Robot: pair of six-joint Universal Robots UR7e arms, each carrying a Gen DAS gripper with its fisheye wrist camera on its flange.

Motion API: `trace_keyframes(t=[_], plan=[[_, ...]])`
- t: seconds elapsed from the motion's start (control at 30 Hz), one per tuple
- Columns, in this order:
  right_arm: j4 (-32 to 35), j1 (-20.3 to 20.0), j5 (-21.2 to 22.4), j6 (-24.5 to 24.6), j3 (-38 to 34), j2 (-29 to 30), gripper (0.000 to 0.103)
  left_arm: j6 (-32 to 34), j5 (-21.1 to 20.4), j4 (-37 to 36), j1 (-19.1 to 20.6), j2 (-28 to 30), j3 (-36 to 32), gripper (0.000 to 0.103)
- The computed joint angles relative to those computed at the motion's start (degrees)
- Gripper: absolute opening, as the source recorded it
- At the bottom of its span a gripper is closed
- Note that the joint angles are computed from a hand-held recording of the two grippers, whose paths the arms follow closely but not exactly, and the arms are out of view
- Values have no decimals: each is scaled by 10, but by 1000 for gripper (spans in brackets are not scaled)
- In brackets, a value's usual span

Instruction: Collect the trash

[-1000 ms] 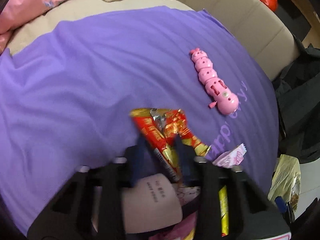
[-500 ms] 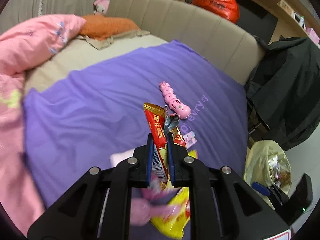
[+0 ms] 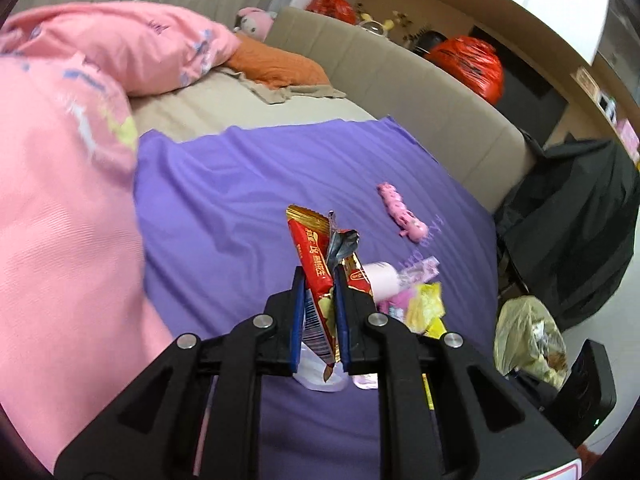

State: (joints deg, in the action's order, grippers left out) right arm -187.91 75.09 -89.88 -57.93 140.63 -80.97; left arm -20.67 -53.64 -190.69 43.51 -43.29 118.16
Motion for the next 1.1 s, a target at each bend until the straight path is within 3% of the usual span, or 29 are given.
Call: trace_keyframes(t=[0.2, 0.23, 0.3, 0.4, 0.47, 0.5, 0.57, 0.7, 0.9, 1.03, 1.07, 1.1], plan=[[-10, 68, -51, 46, -74, 120, 58, -20, 25, 6, 5, -11, 7, 13], [-17, 79, -77, 50, -94, 151, 58, -20, 35, -1, 3, -13, 10, 13], [-28, 88, -106, 51, -118, 185, 58, -20, 45, -12, 1, -17, 14, 13], [14, 90, -136, 82, -165, 215, 55, -23, 38, -26, 5, -24, 19, 13], [43, 88, -143, 99, -179, 217, 45, -24, 34, -27, 9, -24, 19, 13], [55, 87, -139, 90, -177, 212, 31, -25, 32, -26, 10, -23, 18, 13], [90, 87, -133, 64, -168, 197, 14, -26, 27, -22, 13, -23, 16, 13], [76, 82, -114, 17, -128, 163, 4, -31, 8, -18, 18, -20, 12, 13], [61, 65, -81, 20, -91, 97, 4, -29, 11, -20, 18, -17, 10, 13], [161, 48, -33, 40, -93, 62, 7, -24, 10, -16, 16, -14, 7, 13], [173, 49, -25, 37, -97, 66, 12, -22, 9, -16, 14, -14, 7, 13], [176, 48, -18, 30, -96, 69, 27, -20, 9, -16, 13, -14, 8, 13]])
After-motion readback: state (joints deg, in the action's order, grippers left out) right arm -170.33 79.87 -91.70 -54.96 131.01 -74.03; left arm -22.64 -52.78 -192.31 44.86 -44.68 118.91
